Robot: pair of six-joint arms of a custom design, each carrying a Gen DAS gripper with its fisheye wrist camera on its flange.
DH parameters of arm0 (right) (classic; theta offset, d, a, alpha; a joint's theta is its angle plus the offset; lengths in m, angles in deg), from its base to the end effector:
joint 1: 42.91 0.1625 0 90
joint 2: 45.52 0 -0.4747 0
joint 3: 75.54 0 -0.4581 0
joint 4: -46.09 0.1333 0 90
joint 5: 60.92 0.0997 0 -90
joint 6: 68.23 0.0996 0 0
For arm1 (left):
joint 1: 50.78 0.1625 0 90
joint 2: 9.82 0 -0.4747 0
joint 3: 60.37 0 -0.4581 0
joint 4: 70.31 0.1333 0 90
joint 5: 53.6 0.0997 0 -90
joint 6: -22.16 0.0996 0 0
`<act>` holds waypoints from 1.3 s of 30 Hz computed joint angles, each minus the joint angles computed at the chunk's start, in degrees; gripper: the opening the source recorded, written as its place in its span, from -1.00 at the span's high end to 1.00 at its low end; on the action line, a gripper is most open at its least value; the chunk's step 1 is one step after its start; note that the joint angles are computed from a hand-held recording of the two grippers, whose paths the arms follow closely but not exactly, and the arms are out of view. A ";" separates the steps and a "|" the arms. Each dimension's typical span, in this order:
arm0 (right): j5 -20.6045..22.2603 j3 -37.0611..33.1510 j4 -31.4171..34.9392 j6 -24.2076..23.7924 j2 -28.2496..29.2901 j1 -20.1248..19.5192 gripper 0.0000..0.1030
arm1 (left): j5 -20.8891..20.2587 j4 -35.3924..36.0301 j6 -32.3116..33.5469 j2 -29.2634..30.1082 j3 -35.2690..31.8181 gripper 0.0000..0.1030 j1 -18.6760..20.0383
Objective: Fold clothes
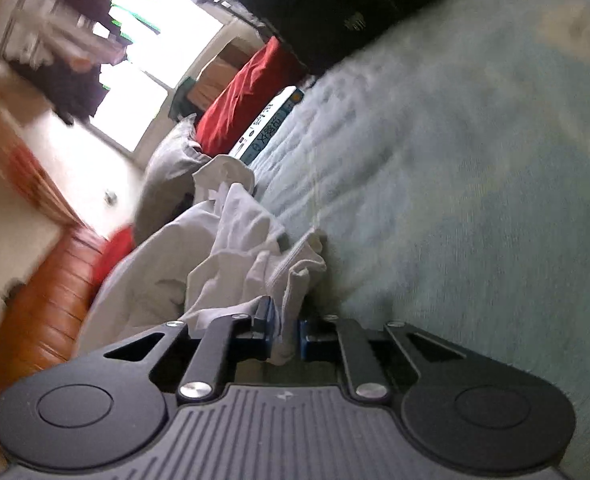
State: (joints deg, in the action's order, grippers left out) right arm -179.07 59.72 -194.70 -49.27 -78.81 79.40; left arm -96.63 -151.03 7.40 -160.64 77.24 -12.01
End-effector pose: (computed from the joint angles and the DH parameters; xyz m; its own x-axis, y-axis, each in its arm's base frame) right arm 0.3047 -0.3203 -0.0079 -0.9986 0.0189 0.0492 -0.0290 0.5819 -0.8127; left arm 0.0233 -0.2456 0.4377 -0.6491 0.3250 -0.6878 0.6333 0.7317 -0.2521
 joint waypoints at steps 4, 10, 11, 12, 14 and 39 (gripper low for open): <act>-12.70 -2.15 7.62 -9.17 -5.12 3.20 0.76 | 0.04 -0.59 0.54 0.12 -0.02 -0.66 0.06; -23.62 -4.66 14.90 -19.32 -11.49 3.07 0.84 | 0.18 -1.89 1.04 1.09 0.24 -0.66 0.68; -23.49 -4.52 16.85 -18.73 -13.03 2.46 0.84 | 0.17 -2.15 1.18 1.22 0.27 -0.66 0.81; -22.01 -3.78 19.24 -16.72 -14.59 1.89 0.79 | 0.13 -2.56 1.47 1.39 0.30 -0.66 1.07; -17.02 -1.71 23.98 -11.65 -17.66 0.69 0.70 | 0.04 -3.33 2.00 1.72 0.34 -0.66 1.55; -4.50 -0.42 20.49 -8.42 -12.11 -3.47 0.79 | 0.72 -3.96 2.70 3.63 0.50 -0.66 2.44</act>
